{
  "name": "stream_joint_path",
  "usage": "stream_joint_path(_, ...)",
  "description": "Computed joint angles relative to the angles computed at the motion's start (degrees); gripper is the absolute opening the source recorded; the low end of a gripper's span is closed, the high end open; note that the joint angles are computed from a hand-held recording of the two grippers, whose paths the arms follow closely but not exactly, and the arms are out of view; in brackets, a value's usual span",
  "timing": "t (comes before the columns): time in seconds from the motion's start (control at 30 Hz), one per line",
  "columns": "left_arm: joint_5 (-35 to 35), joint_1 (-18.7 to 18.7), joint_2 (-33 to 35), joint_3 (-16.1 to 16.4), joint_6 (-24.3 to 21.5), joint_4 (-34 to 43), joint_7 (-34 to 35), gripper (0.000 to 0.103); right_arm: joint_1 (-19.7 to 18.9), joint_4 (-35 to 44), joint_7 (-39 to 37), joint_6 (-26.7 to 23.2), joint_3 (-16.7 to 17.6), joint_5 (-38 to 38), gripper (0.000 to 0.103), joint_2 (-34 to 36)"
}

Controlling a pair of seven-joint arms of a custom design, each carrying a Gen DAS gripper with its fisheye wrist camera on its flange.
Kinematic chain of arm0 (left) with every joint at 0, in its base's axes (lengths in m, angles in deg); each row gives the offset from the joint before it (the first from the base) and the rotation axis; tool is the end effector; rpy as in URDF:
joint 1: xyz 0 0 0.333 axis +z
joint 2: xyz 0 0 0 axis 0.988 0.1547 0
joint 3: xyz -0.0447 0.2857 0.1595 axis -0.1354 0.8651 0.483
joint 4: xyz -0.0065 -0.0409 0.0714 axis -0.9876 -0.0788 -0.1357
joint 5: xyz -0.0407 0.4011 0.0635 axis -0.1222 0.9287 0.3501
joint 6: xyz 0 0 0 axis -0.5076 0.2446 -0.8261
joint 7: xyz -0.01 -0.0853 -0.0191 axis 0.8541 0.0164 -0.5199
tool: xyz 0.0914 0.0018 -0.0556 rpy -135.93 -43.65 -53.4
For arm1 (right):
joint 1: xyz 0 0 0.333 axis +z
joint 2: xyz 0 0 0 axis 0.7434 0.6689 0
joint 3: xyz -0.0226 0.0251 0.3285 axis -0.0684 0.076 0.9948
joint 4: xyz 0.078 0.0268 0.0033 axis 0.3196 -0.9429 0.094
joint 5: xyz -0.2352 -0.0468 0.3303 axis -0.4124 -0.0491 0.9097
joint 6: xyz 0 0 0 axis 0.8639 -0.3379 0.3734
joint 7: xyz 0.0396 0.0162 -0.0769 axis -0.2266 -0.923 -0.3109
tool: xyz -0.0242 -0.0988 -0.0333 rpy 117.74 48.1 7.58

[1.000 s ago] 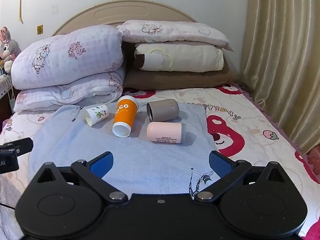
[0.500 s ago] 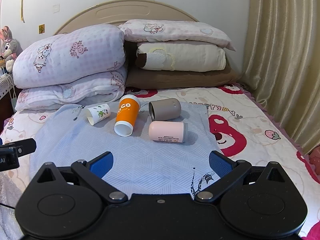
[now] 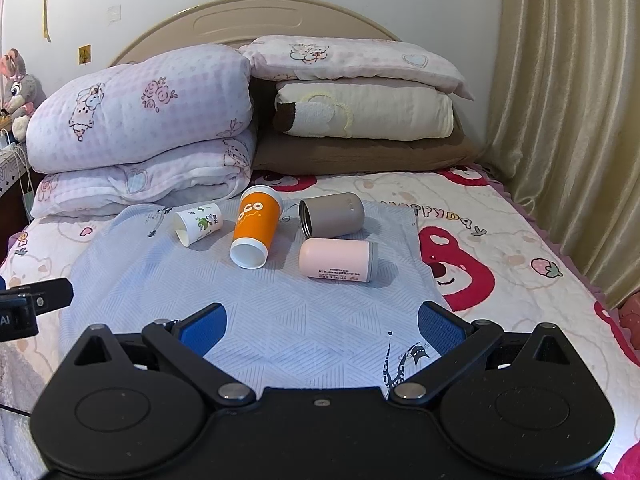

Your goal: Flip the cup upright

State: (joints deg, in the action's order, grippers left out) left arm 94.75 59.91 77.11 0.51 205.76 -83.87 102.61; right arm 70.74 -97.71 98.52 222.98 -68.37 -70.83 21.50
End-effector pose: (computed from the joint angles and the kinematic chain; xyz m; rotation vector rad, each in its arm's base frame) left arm 0.6309 -0.3209 0.6820 -1.8110 1.4898 -0.8184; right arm 0.6596 0.2599 0.6970 -1.7708 1.5545 -0.7966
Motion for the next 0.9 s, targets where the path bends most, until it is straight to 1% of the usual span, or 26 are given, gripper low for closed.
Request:
stream_joint_path(0.37,-0.52,0.49,-0.43,-0.01,0.05,-1.01,0.1,0.103,-0.08,-0.51,-0.41,0.51,0.07,0.4,0.103,-0.16)
stream_joint_path(0.67,-1.85,0.64,0.12,-0.29,-1.04,0.01,1.01,0.103,-0.28,-0.42,-1.1,0.39,0.21,1.16,0.103,-0.13)
stream_joint_path(0.9,-1.78,0.51,-0.13,-0.17,-0.88,-0.52,0.9,0.103,-0.29,-0.58,-1.41,0.53,0.34,1.82,0.103,-0.27)
